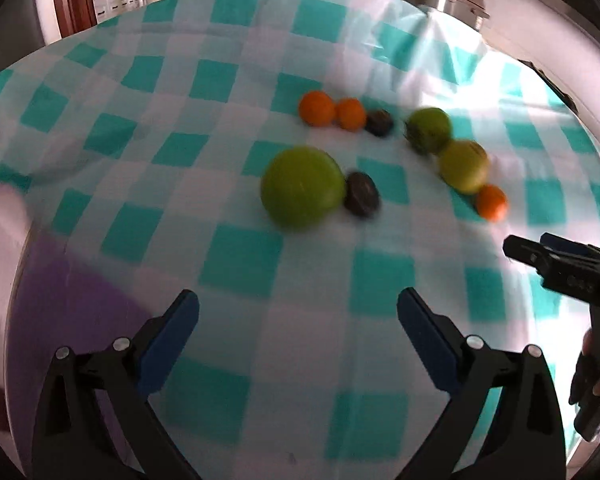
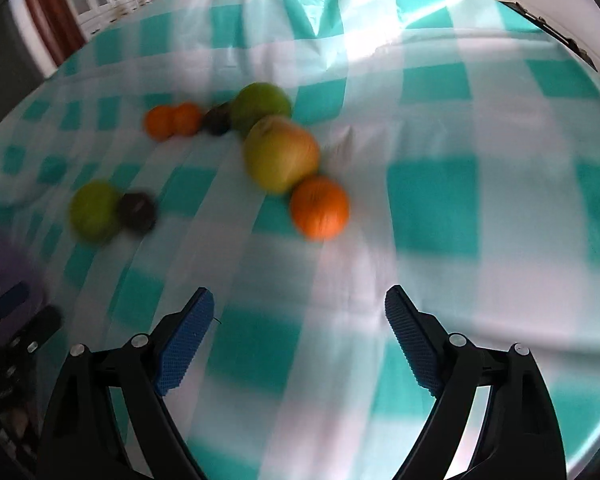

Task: Organize fruits
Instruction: 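Grasp the green pomelo with the left tool while the right tool grasps an orange, then carry the pomelo and orange over the box with both tools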

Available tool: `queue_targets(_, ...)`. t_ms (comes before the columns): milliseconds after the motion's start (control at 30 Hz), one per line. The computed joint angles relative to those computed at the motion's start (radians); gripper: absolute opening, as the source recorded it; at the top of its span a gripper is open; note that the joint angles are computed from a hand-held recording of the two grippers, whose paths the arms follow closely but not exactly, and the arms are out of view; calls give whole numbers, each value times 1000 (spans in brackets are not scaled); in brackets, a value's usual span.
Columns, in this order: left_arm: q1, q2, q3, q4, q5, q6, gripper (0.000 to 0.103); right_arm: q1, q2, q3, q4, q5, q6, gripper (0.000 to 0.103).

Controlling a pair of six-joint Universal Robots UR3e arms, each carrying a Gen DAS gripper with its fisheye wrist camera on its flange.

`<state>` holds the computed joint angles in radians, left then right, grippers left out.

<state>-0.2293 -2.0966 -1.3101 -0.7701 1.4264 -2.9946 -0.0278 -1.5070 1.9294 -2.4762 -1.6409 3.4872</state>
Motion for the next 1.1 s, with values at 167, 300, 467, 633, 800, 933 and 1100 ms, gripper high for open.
queue_targets(167, -11, -187, 230, -34, 31, 21, 91, 28, 210, -182, 9, -105, -9, 76)
queue_targets(300, -20, -307, 395, -74, 31, 24, 84, 44, 292, -254, 4, -134, -32, 71)
queue_targets(467, -32, -437, 603, -136, 17, 62, 84, 46, 328, -279, -7, -129, -37, 65)
queue_targets(633, -27, -569, 837, -266, -28, 79, 75, 35, 337, -280, -24, -110, -34, 64)
queue_targets(800, -30, -623, 923, -303, -68, 87, 63, 15, 297, -202, -85, -124, -43, 41)
queue_targets(933, -26, -563, 799, -242, -72, 54, 63, 2, 252, -143, -114, -101, -60, 41)
queue_targets(1100, -20, -417, 540, -141, -74, 22, 63, -11, 150, -47, -143, -48, -36, 41)
